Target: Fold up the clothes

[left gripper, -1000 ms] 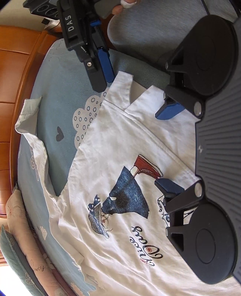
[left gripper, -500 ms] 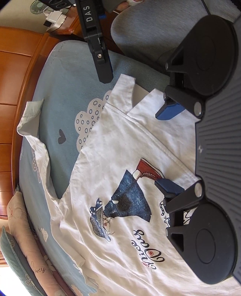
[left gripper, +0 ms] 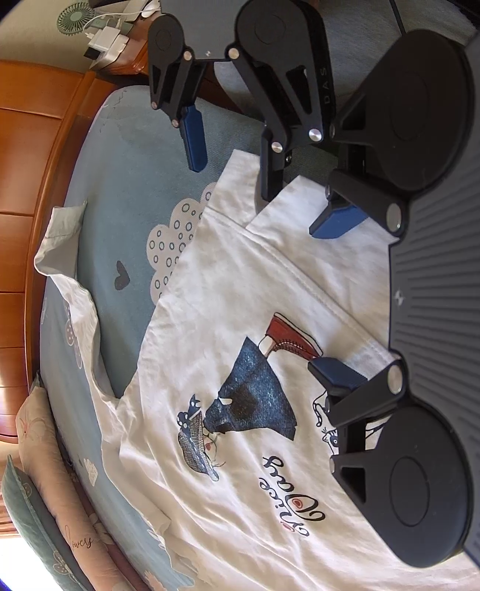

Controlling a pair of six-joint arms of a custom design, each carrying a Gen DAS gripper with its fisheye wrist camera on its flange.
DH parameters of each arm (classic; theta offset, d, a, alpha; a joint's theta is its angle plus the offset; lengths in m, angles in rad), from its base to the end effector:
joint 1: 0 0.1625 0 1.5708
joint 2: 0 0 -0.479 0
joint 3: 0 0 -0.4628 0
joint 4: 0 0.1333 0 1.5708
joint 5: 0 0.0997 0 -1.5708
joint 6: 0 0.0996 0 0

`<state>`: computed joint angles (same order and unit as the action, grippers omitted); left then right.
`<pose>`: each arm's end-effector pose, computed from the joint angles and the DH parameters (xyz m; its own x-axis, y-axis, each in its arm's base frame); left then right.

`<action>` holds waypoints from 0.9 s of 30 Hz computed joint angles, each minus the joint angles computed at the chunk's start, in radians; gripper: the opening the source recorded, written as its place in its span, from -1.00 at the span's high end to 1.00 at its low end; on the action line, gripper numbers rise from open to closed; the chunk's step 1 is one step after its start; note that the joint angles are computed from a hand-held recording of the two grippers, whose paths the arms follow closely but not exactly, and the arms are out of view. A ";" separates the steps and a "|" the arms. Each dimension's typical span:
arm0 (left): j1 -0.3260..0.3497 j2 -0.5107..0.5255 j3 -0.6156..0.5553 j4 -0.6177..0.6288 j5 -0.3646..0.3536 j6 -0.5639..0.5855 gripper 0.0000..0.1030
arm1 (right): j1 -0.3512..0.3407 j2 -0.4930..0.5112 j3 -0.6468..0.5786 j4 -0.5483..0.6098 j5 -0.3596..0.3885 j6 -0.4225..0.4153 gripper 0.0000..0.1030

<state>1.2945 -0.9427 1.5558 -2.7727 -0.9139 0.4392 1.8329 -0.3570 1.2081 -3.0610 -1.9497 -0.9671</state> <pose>-0.0278 -0.8098 0.2736 -0.6768 0.2404 -0.6958 0.5686 0.7710 -0.2867 0.3235 -0.8337 -0.0329 -0.3707 -0.6539 0.6596 -0.9039 0.4173 -0.0942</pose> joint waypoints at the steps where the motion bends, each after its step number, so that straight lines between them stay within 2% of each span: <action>1: 0.001 0.000 0.001 -0.002 -0.002 0.002 -0.40 | 0.002 0.008 0.000 -0.038 -0.014 -0.037 -0.42; 7: 0.004 -0.003 0.008 -0.014 -0.016 0.014 -0.46 | 0.005 0.056 -0.009 -0.242 -0.058 -0.226 -0.60; 10: 0.004 -0.004 0.006 -0.009 -0.018 0.016 -0.47 | 0.014 0.072 -0.018 -0.276 -0.083 -0.248 -0.61; 16: 0.008 -0.012 0.011 -0.005 -0.027 0.014 -0.47 | 0.028 0.136 -0.085 -0.439 -0.180 -0.461 -0.79; 17: 0.008 -0.013 0.013 -0.007 -0.028 0.015 -0.47 | 0.030 0.141 -0.091 -0.451 -0.185 -0.481 -0.86; 21: 0.005 -0.018 0.018 -0.016 -0.019 0.014 -0.47 | 0.039 0.159 -0.109 -0.491 -0.207 -0.548 -0.86; 24: 0.001 -0.021 0.027 -0.051 -0.009 0.031 -0.47 | 0.047 0.120 -0.080 -0.419 -0.217 -0.469 -0.86; 27: 0.005 -0.027 0.030 -0.087 -0.024 0.022 -0.47 | 0.050 0.044 -0.018 -0.321 -0.171 -0.324 -0.86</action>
<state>1.2998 -0.9695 1.5863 -2.8602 -0.9382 0.4610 1.8827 -0.3133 1.1898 -3.3823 -2.1208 -1.2915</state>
